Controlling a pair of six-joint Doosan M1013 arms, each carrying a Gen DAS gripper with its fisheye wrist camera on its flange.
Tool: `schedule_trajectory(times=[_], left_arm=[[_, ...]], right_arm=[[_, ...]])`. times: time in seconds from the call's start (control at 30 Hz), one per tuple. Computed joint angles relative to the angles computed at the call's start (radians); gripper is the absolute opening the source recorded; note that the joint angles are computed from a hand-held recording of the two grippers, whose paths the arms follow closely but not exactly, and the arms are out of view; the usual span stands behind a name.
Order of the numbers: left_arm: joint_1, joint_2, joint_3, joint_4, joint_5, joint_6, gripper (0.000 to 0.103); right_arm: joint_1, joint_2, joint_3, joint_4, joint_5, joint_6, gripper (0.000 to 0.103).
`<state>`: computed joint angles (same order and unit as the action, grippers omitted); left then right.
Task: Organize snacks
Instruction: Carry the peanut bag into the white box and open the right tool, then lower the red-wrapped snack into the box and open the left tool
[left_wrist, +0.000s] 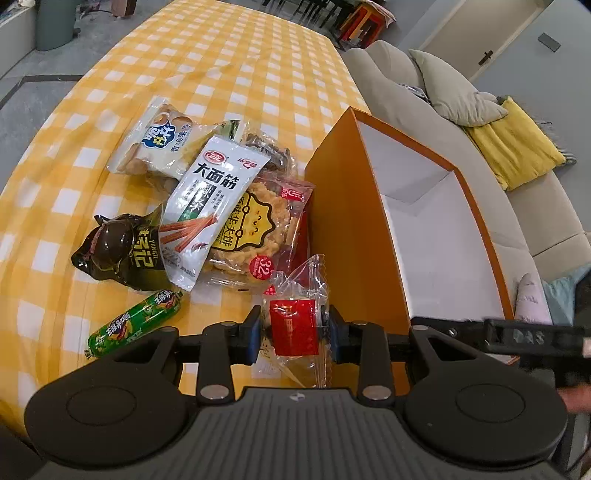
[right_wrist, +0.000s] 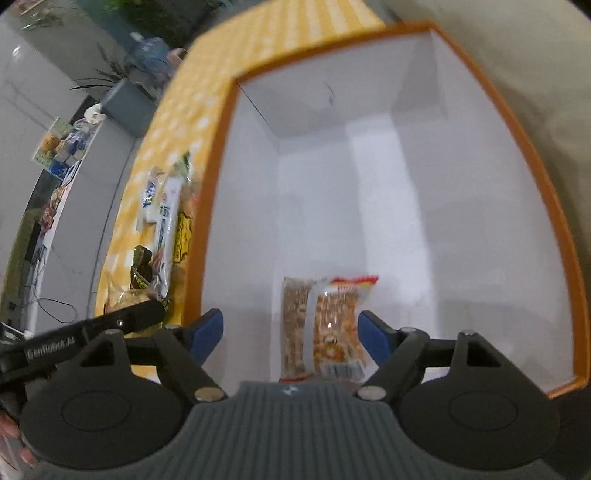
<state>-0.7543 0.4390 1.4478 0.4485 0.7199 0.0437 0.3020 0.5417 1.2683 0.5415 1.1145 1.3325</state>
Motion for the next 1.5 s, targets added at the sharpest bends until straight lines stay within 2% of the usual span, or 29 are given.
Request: schedule_trajectory(times=[0.03, 0.1, 0.17, 0.2, 0.3, 0.4, 0.47, 0.57, 0.77, 0.87, 1.03, 1.17, 1.27, 1.37, 1.4, 1.5], left_arm=[[0.0, -0.002, 0.002, 0.004, -0.002, 0.0, 0.038], [-0.003, -0.007, 0.008, 0.018, -0.004, -0.008, 0.038], [-0.002, -0.01, 0.013, 0.021, -0.009, -0.016, 0.038], [0.0, -0.013, 0.017, 0.018, -0.016, -0.018, 0.038], [0.0, -0.017, 0.024, 0.018, -0.024, -0.029, 0.038], [-0.003, -0.021, 0.027, 0.032, -0.018, -0.033, 0.038], [-0.004, -0.023, 0.028, 0.035, -0.018, -0.034, 0.038], [-0.003, -0.024, 0.029, 0.035, -0.019, -0.036, 0.038], [-0.006, -0.024, 0.027, 0.034, -0.013, -0.027, 0.038], [-0.011, -0.026, 0.027, 0.049, -0.011, -0.033, 0.038], [-0.019, -0.031, 0.017, 0.069, -0.001, -0.054, 0.038], [-0.034, -0.033, -0.008, 0.111, 0.0, -0.059, 0.038], [-0.043, -0.018, -0.059, 0.112, 0.028, -0.007, 0.038], [-0.044, 0.003, -0.102, 0.086, -0.011, 0.039, 0.038], [-0.043, 0.014, -0.118, 0.072, -0.024, 0.047, 0.038], [-0.033, 0.063, -0.18, -0.009, -0.039, 0.131, 0.038]], right_arm=[[0.0, 0.007, -0.009, -0.004, 0.011, 0.015, 0.073], [0.007, 0.019, -0.024, -0.037, 0.018, 0.041, 0.046], [0.013, 0.028, -0.035, -0.054, 0.032, 0.045, 0.028], [0.017, 0.035, -0.044, -0.057, 0.048, 0.037, 0.026], [0.03, 0.046, -0.056, -0.098, 0.062, 0.036, 0.026], [0.047, 0.053, -0.062, -0.174, 0.044, 0.056, 0.025], [0.05, 0.055, -0.056, -0.179, 0.033, 0.054, 0.025], [0.052, 0.047, -0.041, -0.169, 0.011, 0.037, 0.025], [0.037, 0.056, -0.048, -0.077, 0.056, 0.007, 0.025], [0.012, 0.056, -0.046, 0.01, 0.082, 0.028, 0.023], [-0.009, 0.007, 0.002, 0.027, -0.014, 0.021, 0.025], [-0.009, -0.039, 0.027, -0.039, -0.126, 0.018, 0.04], [-0.015, -0.073, 0.058, -0.032, -0.209, -0.016, 0.046], [-0.014, -0.105, 0.1, -0.073, -0.329, -0.035, 0.051], [-0.022, -0.11, 0.112, -0.03, -0.352, -0.071, 0.052], [-0.071, -0.109, 0.14, 0.241, -0.33, -0.211, 0.053]])
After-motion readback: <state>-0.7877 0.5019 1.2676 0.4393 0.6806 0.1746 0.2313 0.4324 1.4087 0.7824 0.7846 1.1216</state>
